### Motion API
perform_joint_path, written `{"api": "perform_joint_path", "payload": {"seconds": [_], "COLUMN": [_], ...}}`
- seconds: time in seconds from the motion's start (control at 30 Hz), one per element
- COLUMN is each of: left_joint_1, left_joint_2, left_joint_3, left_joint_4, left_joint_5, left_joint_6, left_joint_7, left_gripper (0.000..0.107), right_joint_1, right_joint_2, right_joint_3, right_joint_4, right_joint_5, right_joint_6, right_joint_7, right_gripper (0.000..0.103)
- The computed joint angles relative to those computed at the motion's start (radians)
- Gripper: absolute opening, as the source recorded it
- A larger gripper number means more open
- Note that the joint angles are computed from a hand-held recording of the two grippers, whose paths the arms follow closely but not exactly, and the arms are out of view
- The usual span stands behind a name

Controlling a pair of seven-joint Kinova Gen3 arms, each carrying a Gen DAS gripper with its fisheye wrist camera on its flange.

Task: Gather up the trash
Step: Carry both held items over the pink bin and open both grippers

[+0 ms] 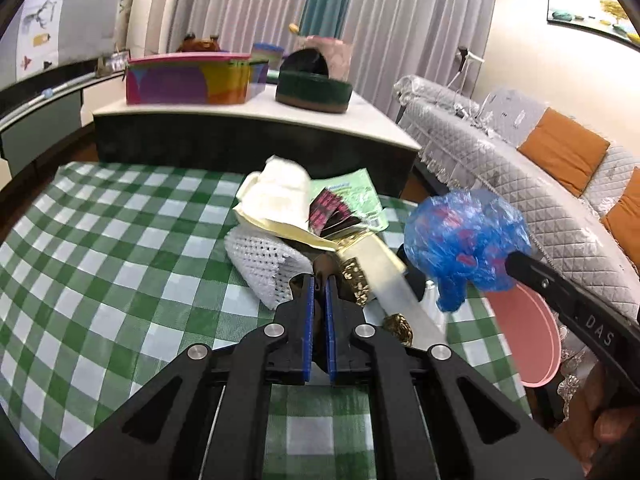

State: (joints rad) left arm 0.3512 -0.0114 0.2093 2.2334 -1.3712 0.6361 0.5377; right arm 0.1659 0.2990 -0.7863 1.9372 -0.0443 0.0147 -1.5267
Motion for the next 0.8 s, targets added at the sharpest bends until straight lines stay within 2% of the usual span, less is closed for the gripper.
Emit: {"api": "perform_joint_path", "payload": {"seconds": [0.3, 0.37, 0.47, 0.67, 0.8], "left_joint_1": [0.065, 0.076, 0.096, 0.117, 0.122], "left_joint_2": [-0.024, -0.023, -0.019, -0.006, 0.011], "left_joint_3": [0.062, 0.069, 0.080, 0.078, 0.069], "left_joint_4": [-0.035, -0.050, -0.071, -0.118, -0.161], "left_joint_5": [-0.004, 0.005, 0.007, 0.019, 0.034], "left_joint_6": [0.120, 0.139, 0.166, 0.155, 0.120], "left_joint_7": [-0.021, -0.039, -0.063, -0.124, -0.179], "left_gripper": [0.005, 0.005, 0.005, 0.005, 0.005], "right_joint_1": [0.261, 0.280, 0.351, 0.405, 0.404], "right_joint_2": [-0.075, -0.096, -0.104, -0.120, -0.133], "right_joint_3": [-0.195, -0.194, -0.237, -0.229, -0.186], "right_joint_4": [0.075, 0.085, 0.093, 0.104, 0.110], "right_joint_5": [0.028, 0.034, 0.052, 0.064, 0.079], "right_joint_6": [-0.015, -0.022, -0.023, -0.023, -0.030], "right_joint_7": [-0.033, -0.040, -0.056, -0.090, -0.113], "right_gripper": [0.001, 0.001, 0.001, 0.001, 0.001]}}
